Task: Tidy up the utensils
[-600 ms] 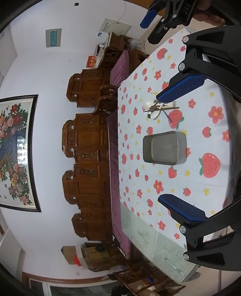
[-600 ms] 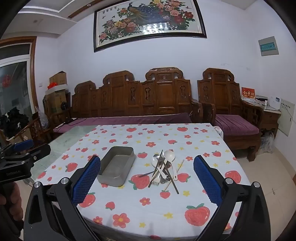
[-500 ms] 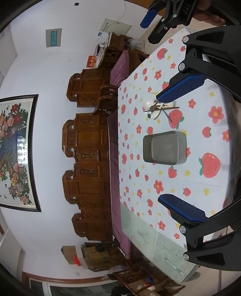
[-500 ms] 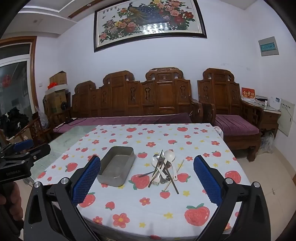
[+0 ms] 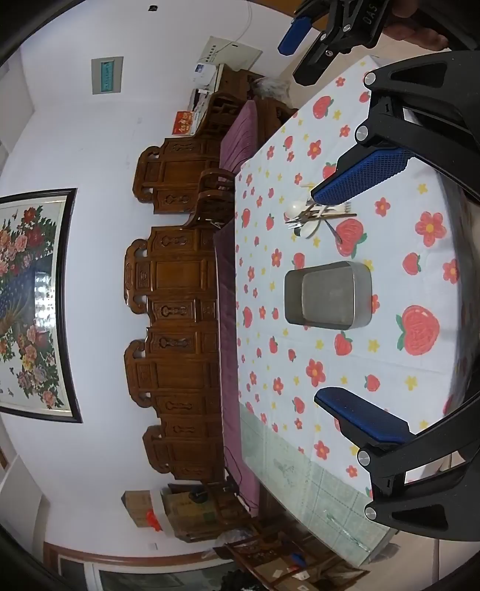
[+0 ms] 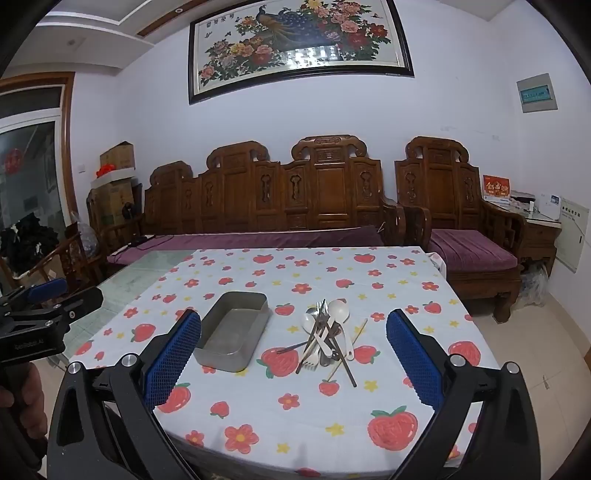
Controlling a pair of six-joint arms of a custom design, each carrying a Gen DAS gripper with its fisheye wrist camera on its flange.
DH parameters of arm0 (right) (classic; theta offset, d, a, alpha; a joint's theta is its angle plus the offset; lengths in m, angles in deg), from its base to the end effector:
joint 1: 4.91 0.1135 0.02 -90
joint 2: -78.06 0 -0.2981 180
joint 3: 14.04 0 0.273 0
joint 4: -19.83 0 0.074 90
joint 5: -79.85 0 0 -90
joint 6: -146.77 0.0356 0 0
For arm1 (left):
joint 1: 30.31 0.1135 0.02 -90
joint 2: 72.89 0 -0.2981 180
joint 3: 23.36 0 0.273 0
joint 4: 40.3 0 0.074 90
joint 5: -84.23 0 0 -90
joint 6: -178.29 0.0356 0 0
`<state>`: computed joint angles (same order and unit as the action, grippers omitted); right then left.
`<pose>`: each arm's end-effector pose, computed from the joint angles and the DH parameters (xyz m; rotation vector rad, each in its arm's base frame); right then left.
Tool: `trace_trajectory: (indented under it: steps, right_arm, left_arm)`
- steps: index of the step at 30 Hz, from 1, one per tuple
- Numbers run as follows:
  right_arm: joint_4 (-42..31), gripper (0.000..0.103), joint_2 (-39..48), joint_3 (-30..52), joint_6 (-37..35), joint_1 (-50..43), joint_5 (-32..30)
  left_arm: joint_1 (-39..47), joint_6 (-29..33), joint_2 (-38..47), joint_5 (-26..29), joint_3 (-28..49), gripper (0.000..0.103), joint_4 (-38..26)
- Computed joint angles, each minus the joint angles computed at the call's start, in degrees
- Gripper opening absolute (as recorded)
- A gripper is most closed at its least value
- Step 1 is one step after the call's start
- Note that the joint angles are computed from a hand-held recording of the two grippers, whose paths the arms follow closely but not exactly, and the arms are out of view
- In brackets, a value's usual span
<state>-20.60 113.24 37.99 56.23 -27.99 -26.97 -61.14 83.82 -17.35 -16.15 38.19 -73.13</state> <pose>0.1298 -0.0441 0.3211 0.1965 1.9540 0.0210 0.1923 -0.1073 0.3387 0.3531 2.0058 -0.2031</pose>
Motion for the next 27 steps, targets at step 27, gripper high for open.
trace_trajectory:
  steps: [27]
  right_arm:
    - [-0.11,0.1,0.3,0.34,0.07,0.1,0.12]
  left_arm:
    - [0.22,-0.13,-0.21,0.68,-0.04,0.095,-0.15]
